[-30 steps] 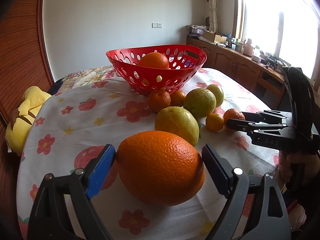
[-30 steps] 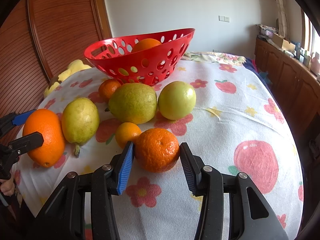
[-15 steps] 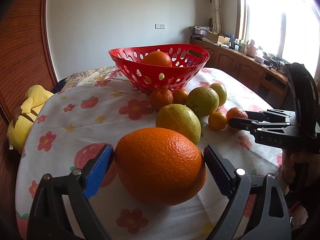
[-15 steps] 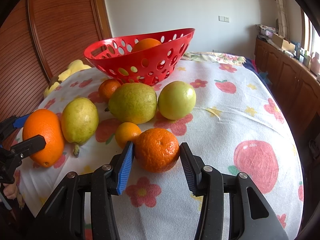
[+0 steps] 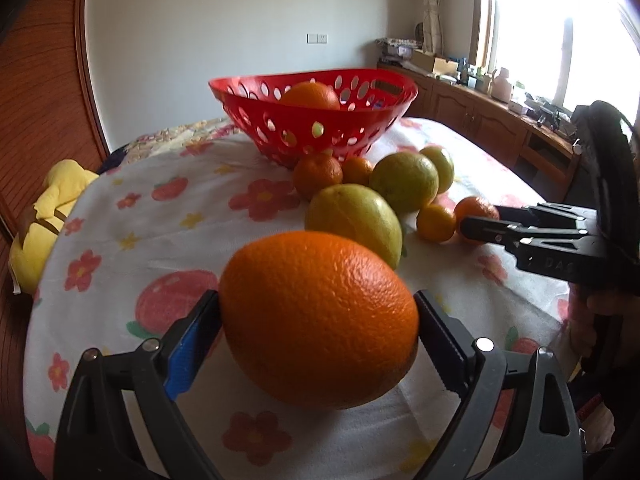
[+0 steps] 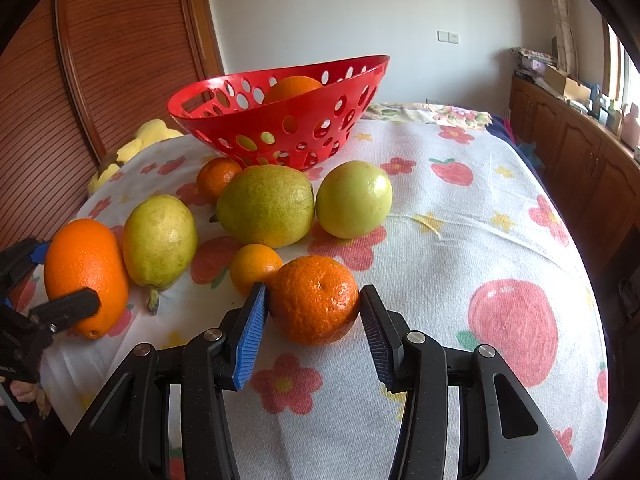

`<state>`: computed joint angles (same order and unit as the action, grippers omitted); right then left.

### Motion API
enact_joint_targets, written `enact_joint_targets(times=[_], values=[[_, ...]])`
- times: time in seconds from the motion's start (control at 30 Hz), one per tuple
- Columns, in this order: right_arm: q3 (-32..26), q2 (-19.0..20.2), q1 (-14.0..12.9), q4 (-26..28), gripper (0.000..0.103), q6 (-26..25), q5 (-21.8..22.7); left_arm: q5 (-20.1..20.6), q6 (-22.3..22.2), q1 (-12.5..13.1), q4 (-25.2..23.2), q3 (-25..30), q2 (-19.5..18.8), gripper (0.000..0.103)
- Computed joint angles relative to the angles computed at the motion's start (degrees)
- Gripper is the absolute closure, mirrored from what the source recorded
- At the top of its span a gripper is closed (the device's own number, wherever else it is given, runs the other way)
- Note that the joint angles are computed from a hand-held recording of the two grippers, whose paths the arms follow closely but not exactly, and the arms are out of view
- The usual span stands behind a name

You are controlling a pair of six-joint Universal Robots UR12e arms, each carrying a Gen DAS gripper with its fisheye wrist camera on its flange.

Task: Organize fruits
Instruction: 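Move the left tool around a large orange while the right tool approaches a small tangerine, then close the left tool on the large orange while the right tool grasps the tangerine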

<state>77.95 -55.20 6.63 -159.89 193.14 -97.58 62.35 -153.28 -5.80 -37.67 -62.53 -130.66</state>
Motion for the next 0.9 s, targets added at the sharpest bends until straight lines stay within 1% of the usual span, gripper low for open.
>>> enact_joint_targets(times=[0.1, 0.3, 0.47, 0.73, 0.9], values=[[0.0, 0.0, 0.0, 0.0, 0.055, 0.0, 0.0, 0.1, 0.2, 0.0, -0.4, -0.1, 0.0, 0.009], [0.0, 0.0, 0.0, 0.0, 0.055, 0.0, 0.1, -1.2, -0.3, 0.4, -1.1, -0.2, 0.1, 0.012], [0.0, 0.0, 0.0, 0.0, 0.055, 0.1, 0.1, -1.9, -0.5, 0.6, -0.1, -0.8, 0.3, 0.012], [0.0, -0.1, 0.0, 0.3, 0.055, 0.2, 0.2, -3.0, -0.3, 1.0, -0.4, -1.3, 0.7, 0.013], [0.0, 0.0, 0.0, 0.3, 0.055, 0.1, 0.2, -4.0, -0.5, 1.4, 0.2, -1.9, 1.1, 0.013]])
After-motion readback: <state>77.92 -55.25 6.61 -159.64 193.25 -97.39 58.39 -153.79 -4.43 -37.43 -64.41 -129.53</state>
